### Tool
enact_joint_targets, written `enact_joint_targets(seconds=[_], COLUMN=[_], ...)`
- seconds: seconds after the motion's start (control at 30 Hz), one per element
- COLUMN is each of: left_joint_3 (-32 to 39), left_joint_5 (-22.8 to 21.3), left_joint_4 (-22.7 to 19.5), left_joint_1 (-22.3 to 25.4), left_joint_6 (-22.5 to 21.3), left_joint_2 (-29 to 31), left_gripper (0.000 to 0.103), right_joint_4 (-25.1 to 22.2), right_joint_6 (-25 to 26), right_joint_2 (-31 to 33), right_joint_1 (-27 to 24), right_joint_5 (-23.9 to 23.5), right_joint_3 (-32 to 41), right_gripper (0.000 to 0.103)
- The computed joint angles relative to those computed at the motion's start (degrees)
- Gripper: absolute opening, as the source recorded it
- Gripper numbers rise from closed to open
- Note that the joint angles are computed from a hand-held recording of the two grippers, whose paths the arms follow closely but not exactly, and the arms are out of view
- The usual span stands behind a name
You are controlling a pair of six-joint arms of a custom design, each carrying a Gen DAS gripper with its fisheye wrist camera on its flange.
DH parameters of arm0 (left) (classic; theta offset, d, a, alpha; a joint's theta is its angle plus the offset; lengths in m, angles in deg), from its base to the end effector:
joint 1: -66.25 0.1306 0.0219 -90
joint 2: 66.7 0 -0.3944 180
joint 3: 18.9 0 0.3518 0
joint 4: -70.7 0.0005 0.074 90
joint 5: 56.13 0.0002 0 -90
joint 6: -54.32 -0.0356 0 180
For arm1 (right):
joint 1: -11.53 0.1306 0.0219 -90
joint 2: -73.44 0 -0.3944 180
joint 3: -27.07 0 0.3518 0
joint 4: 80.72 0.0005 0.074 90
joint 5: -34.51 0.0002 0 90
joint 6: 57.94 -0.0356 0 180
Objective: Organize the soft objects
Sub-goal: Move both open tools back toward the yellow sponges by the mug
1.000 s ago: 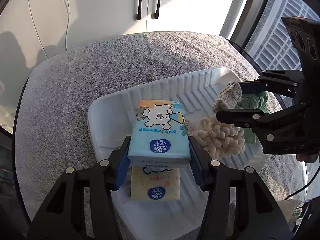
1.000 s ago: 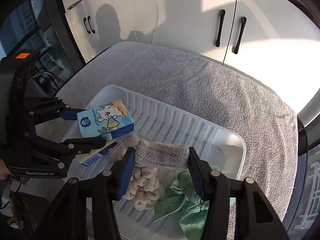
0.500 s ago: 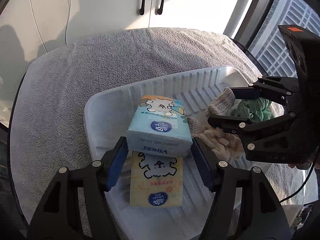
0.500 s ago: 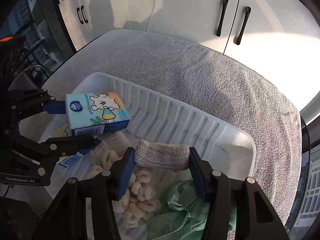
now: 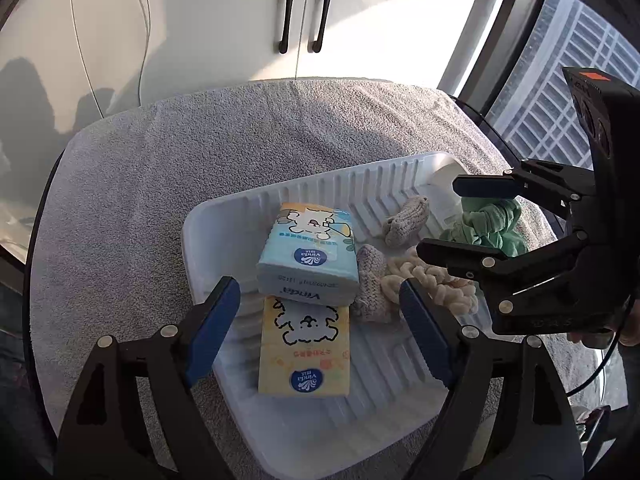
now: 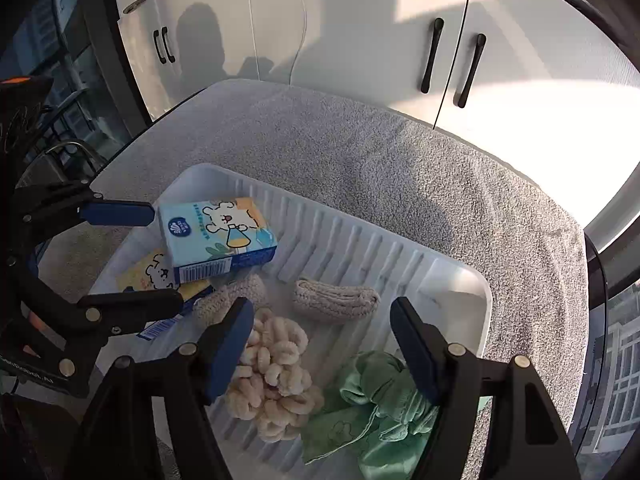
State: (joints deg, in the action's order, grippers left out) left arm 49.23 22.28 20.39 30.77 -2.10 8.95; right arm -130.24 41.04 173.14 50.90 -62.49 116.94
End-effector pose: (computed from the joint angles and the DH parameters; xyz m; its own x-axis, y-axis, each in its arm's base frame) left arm 0.2732 -0.1865 0.3744 -0.8406 -0.0662 -0.5376 0.0199 0.9881 -0.1528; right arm 0.3768 0.3141 0.3651 -0.5511 -0.6526 -0.5199 -0.7731 0.6338 0.0240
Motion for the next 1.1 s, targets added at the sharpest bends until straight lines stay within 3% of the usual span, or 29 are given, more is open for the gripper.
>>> enact_joint_targets(seconds=[0.43,0.73,0.87,1.1], left_joint_3=[-2.7,-3.9,-3.9,-3.0], left_joint_5=[-4.0,-13.6,-18.8,-24.4], left_joint_4=[-3.6,-8.9,-11.4,-15.1], left_joint_1=[-2.9,-15.7,-21.1,-28.6], left_joint_6=[5.9,17.5,23.6,30.5], left_joint_2=[-9.5,-17.2,-19.2,-19.7], left_gripper=[0.093,0.103,0.103,0.103], right_joint_4=[-1.1,-1.6,-1.4,-0.6], right_joint_6=[-1.9,-3.1,-3.6,-4.7], right_joint_2=[-8.9,-18.2,-21.6,-26.2], right_joint_1=[-3.9,-4.7,-4.3,-4.1], right_joint_5=[-1.5,-2.0,-1.4,-1.2], right_joint_3=[-2.5,-7.1,-9.0,-12.1], right_gripper=[0.077,0.088,0.102,0.103])
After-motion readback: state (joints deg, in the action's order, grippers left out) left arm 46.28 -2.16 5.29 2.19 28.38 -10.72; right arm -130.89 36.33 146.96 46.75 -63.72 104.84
